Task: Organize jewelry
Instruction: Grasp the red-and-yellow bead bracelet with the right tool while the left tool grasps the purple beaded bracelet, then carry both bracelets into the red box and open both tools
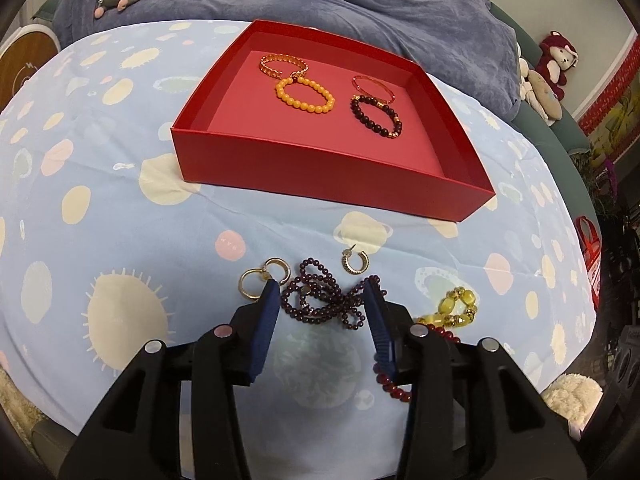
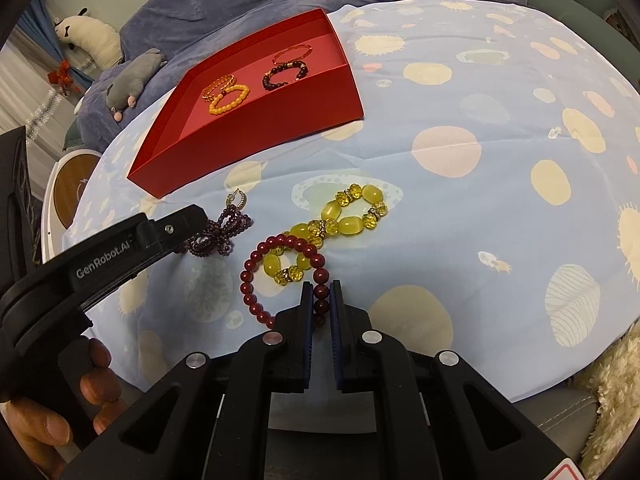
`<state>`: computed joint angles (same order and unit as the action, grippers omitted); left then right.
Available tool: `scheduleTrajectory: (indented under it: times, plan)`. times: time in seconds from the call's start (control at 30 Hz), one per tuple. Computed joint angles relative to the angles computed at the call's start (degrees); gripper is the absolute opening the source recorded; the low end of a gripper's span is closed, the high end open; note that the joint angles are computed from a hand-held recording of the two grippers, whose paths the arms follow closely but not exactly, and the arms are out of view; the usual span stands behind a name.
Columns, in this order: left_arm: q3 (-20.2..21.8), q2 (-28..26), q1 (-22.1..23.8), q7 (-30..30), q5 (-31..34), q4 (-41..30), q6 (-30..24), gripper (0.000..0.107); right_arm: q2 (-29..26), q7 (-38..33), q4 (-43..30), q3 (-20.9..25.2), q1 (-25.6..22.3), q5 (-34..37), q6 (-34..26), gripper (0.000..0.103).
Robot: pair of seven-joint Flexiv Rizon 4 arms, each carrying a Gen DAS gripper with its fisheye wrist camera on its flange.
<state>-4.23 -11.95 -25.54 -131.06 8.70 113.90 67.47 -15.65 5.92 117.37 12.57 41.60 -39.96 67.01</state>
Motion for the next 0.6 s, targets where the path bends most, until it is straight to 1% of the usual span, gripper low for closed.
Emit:
scheduleTrajectory:
  times: [0.17,0.2,0.23,0.27,0.3,0.33,0.4,0.6]
  plan:
    - [0.53,-2.72,-1.09,-1.9,1.68,-3.74,-3.18,0.041,-0.1,0.34,0.19,0.07,0.02,0.38,0.38,0.008]
    - [0.53,-2.97,-1.01,-2.02,1.41,-3.8,-3.19,0.036,-0.04,0.29,0.32,0.08,-0.06,0.52,0.54,0.008]
    - [1.03,-3.02,-1.46,-3.11,2.31,-4.06,-3.26,0.028,-0.03,0.24,0.36,0.1,-0.08,0.61,0.59,0.008]
    - [0.88,-2.98,-1.29,-2.84,2.0,-3.85,-3.11,0.023,0.02,0.23,0.38,0.11,-0.04,0.64,0.59,0.008]
    - [0.52,-2.85,-0.89,-2.03,1.21,-3.28,-2.6,0.013,0.04,0.21,0.43,0.08,-0.06,0.61,0.68,0.008]
    - [0.33,-2.59,-0.6,-1.42,0.61,-2.53,-1.69,0.009,0.05,0.16,0.51,0.06,-0.12,0.66,0.89,0.008]
    - [0.7,-1.97,-0.81,-1.34,1.23,-1.9,-1.39,0.007,0.08,0.36,0.59,-0.09,-0.07,0.45,1.05,0.008]
    - [0.28,0.67,-0.05,-0.1,0.06,1.53,-0.26,0.006,0.4,0.59,0.43,-0.28,0.12,-0.61,0.67,0.008]
